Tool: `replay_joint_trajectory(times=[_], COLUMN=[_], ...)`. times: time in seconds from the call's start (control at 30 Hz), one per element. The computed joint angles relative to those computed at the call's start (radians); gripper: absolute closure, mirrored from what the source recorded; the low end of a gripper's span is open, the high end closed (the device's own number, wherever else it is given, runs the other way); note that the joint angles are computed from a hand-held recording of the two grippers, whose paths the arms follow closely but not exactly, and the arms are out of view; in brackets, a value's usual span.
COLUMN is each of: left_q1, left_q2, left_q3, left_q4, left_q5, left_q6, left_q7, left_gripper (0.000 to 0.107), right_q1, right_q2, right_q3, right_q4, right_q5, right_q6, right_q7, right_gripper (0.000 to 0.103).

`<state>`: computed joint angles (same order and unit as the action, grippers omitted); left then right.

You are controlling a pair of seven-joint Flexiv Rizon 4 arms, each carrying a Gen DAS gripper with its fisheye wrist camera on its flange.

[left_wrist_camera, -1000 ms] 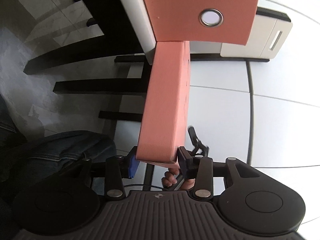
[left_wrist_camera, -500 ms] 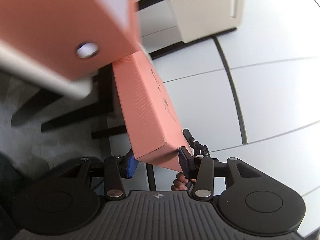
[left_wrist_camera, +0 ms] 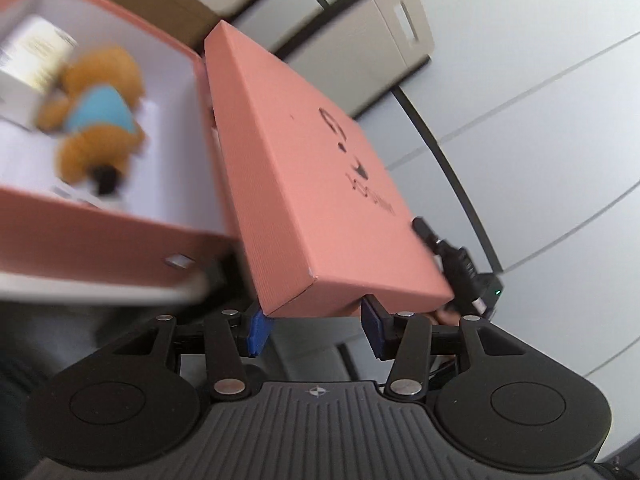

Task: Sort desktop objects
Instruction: 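Lift the lid with the left gripper and swing it over the box, then lower the lid onto the box opening and open the left gripper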

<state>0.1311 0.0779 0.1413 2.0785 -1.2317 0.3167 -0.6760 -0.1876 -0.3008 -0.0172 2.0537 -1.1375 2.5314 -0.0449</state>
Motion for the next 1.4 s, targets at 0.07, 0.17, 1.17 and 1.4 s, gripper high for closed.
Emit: replay_joint_trajectory(times=[0.07,0.17,1.17,1.4], left_q1=[0.03,0.084,0.086,-0.012], left_q2=[-0.009,-0.043,-0.049,-0.031], left_q3=[0.024,0.051,0.002,-0.056], left_q4=[-0.023,-0.044,0.001,0.011], left_q5=[0.011,-0.009,-0.275,-0.424], left_q6=[-0.008,-0.025,0.292,0.634], left_q7=[0.003,0.002,0.467,0.579], left_gripper=[0.054,0.057,0.052,0.052], right_q1=[0.051,0.132,0.412,0.516], right_q2=[-0.037,-0.105,-0.275,-0.191], right_q3=[0.024,0.058,0.033,0.027], right_q4=[-0.064,-0.156,-0.351,-0.194], right_q5=[0.031,0.088,0.287,0.597], right_q6=[-0.029,-0.077,-0.319,-0.307], right_q7=[0.003,-0.005,-0.193,-0.437], right_gripper=[0.037,0.037,0.012,0.012])
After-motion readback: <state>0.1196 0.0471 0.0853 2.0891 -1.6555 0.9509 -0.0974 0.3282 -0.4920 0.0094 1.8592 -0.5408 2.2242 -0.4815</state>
